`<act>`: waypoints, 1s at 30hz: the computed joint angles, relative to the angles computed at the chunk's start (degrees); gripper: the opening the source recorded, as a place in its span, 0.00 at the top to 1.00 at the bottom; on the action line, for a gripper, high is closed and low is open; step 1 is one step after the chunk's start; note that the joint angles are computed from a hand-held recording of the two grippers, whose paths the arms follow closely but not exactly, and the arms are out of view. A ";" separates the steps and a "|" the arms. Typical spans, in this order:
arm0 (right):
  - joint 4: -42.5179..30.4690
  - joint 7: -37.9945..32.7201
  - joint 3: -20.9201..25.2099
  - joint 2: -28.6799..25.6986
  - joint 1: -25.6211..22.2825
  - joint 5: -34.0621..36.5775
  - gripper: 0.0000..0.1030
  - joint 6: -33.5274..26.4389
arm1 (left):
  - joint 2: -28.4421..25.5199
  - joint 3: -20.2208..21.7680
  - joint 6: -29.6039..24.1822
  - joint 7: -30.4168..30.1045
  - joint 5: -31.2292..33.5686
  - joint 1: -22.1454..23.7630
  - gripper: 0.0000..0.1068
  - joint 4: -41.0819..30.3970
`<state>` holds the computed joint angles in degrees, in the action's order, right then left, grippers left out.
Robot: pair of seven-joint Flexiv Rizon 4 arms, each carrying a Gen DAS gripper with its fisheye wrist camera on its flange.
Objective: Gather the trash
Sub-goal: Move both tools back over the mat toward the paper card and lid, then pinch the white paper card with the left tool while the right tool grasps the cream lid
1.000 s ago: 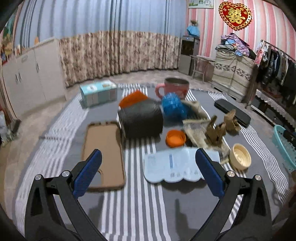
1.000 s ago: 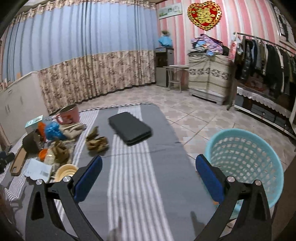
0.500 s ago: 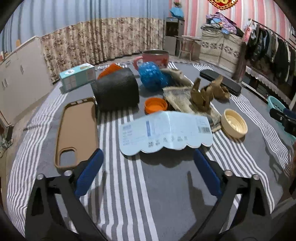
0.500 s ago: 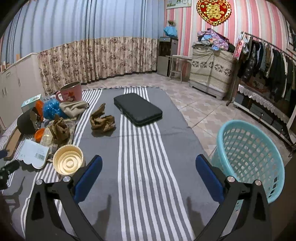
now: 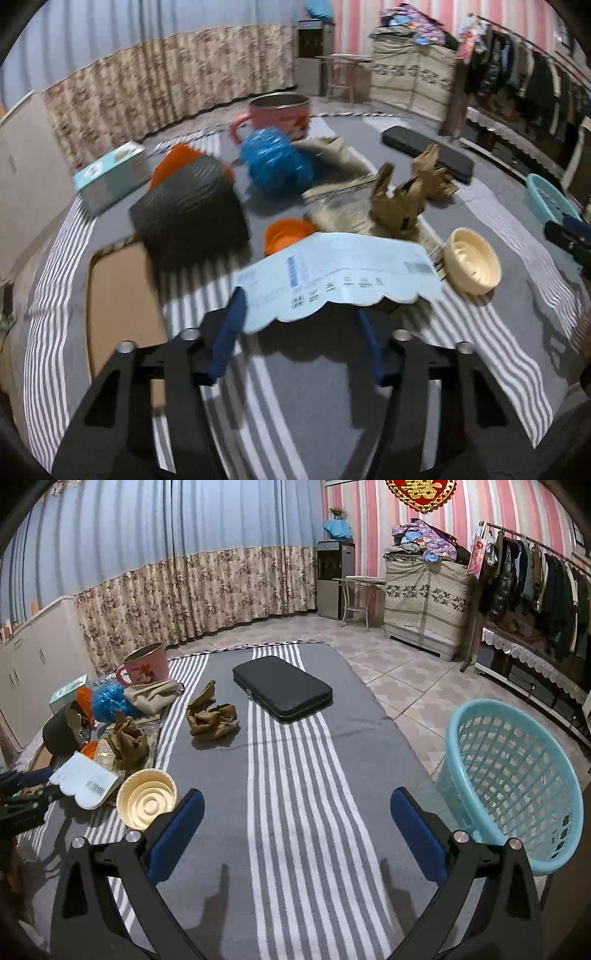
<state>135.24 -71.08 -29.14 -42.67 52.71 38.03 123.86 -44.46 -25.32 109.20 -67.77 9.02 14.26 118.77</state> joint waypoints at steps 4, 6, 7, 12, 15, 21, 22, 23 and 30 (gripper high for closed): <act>-0.36 -0.05 -0.26 -0.36 0.36 -0.34 0.04 -0.89 | -1.75 -5.44 -1.36 3.28 3.46 4.14 0.69 -1.11; -0.30 0.13 -0.53 -0.30 0.55 -0.66 0.04 -1.30 | -2.65 -7.52 -1.93 4.87 4.24 5.35 0.70 -1.54; -0.27 0.30 -0.42 -0.23 0.43 -0.88 0.04 -1.21 | -2.73 -7.49 -2.65 5.44 3.78 4.90 0.74 -2.05; -0.30 1.11 -0.23 -0.07 0.16 -1.54 0.04 -1.31 | -3.02 -8.61 -2.46 6.11 1.89 4.81 0.85 -2.54; -0.62 1.19 -0.28 -0.18 0.56 -2.00 0.04 -1.79 | -3.23 -10.09 -0.83 5.62 2.19 6.35 0.93 -1.55; -0.86 0.11 0.91 -0.36 0.81 -3.44 0.04 -0.59 | -2.81 -12.27 0.77 2.46 3.87 11.12 1.00 0.95; -0.90 -0.16 1.63 -0.10 0.39 -3.80 0.04 -0.28 | -2.65 -12.31 0.97 2.06 4.18 11.56 1.00 1.20; -1.01 -0.47 2.39 0.27 0.06 -4.16 0.04 -0.13 | -2.42 -12.06 1.32 1.71 4.44 11.77 1.00 1.38; -2.89 -1.95 5.87 1.25 -1.00 -5.22 0.04 -1.13 | 0.32 -10.92 3.98 -1.89 6.92 14.74 1.00 3.50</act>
<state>132.35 -73.03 -23.26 -41.42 51.71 32.81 122.73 -44.13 -36.24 113.18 -69.66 15.94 29.01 122.26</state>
